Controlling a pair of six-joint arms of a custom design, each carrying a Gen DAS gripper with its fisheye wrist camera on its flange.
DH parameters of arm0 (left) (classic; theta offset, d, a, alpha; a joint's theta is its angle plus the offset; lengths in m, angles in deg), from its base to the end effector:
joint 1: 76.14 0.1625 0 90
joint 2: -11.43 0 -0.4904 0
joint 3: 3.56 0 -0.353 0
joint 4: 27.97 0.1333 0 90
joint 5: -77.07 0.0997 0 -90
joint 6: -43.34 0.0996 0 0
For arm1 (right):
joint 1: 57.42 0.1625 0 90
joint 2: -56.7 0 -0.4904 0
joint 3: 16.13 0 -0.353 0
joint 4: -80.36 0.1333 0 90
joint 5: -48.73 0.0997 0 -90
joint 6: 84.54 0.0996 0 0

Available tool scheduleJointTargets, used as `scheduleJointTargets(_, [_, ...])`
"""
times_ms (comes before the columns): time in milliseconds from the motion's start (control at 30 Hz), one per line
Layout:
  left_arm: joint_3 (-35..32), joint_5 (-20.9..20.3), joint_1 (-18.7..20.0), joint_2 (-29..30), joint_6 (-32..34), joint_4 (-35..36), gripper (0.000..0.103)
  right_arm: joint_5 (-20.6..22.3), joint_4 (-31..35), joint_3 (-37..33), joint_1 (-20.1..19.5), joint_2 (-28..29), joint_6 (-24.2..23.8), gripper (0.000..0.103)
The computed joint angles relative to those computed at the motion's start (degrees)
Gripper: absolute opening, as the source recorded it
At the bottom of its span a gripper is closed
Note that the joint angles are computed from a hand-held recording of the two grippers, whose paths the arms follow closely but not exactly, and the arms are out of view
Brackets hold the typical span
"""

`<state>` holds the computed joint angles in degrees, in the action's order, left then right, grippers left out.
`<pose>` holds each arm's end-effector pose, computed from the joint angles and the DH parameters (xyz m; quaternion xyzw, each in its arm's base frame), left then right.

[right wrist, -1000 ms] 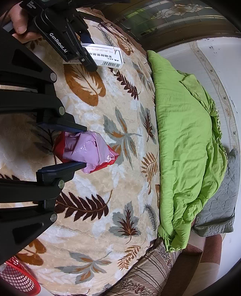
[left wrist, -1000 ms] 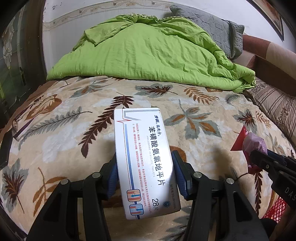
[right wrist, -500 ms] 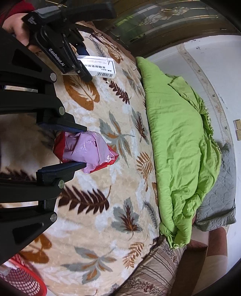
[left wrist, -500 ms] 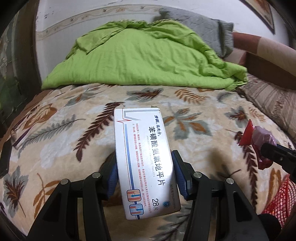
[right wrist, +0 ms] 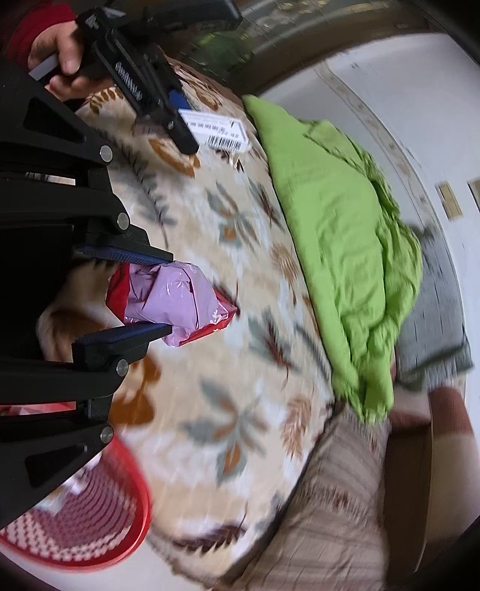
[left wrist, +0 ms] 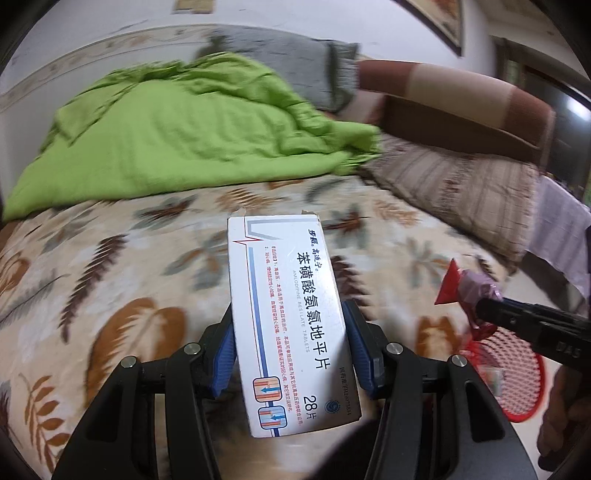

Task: Collect trash
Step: 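Carry both items over the red wastebasket and open both tools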

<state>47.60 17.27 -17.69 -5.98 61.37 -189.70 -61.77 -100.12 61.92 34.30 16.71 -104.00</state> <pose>-0.3110 -0.8570 0.1066 0.3058 0.8643 -0.3410 0.2076 0.1220 -0.7851 0.2822 0.0850 -0.8823 0.4048 0.2248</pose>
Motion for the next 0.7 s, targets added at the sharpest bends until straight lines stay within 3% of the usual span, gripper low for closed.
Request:
scheduleJointTargets(367, [-5.2,-11.4,-4.6,3.8,-0.5,12.0,0.052,-4.4,-8.2,11.3,-3.9,-10.5,6.6,0.033])
scheduleJointTargets(700, [-9.1,-16.1,-7.1,8.0,0.3,20.8,0.052,-4.7,-10.7,16.2,-6.4,-14.3,10.4,0.033])
